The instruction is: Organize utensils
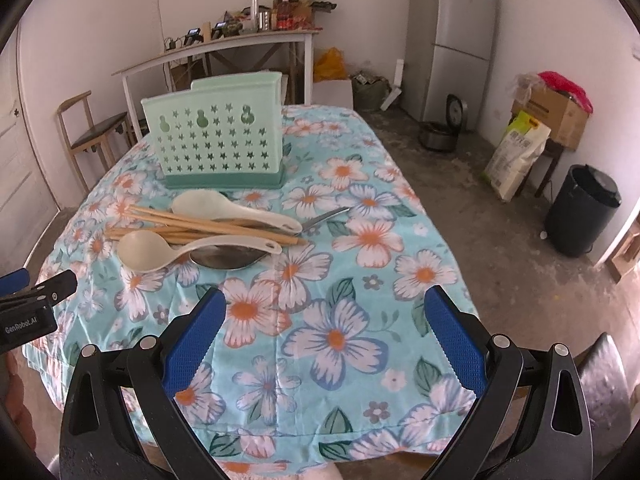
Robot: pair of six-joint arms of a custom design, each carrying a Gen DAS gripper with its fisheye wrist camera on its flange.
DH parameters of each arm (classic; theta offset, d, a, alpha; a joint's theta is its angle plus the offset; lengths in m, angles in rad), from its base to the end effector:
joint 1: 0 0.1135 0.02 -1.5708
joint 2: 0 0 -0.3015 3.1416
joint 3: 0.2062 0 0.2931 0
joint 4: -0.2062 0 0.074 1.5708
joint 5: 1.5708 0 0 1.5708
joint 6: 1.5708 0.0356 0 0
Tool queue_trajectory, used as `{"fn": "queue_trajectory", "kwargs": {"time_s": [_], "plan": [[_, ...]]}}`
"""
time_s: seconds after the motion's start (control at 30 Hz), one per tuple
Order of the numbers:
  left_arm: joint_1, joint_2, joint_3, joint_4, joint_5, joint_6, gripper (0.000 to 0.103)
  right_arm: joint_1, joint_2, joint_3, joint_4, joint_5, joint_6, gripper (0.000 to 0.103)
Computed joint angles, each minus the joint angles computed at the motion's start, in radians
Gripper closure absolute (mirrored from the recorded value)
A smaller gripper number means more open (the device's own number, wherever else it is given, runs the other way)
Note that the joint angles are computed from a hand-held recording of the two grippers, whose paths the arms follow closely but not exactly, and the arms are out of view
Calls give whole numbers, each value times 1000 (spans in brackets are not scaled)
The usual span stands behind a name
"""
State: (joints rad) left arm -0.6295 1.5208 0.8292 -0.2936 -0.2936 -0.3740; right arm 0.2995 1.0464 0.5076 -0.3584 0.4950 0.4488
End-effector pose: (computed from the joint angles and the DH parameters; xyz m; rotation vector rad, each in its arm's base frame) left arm 0.2679 -0.1824 0.1878 0.2073 2.4861 -0.0383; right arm 0.2073 0.0463 0.1965 0.3799 2.3117 -0.2502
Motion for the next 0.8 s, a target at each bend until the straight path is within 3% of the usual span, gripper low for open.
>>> {"fn": "queue_trajectory", "kwargs": {"time_s": [0.2, 0.3, 0.63, 0.8], "plan": [[26, 13, -42, 153, 103, 30, 6, -64, 84, -16, 101, -94, -39, 8], [61, -2, -93, 278, 257, 45, 6, -83, 156, -20, 173, -136, -71, 8], [49, 117, -2, 265, 280, 26, 6, -135, 326, -39, 363, -214, -162, 8], [43, 157, 32, 267, 253, 48, 6, -136, 329, -85, 459, -219, -176, 8]]}}
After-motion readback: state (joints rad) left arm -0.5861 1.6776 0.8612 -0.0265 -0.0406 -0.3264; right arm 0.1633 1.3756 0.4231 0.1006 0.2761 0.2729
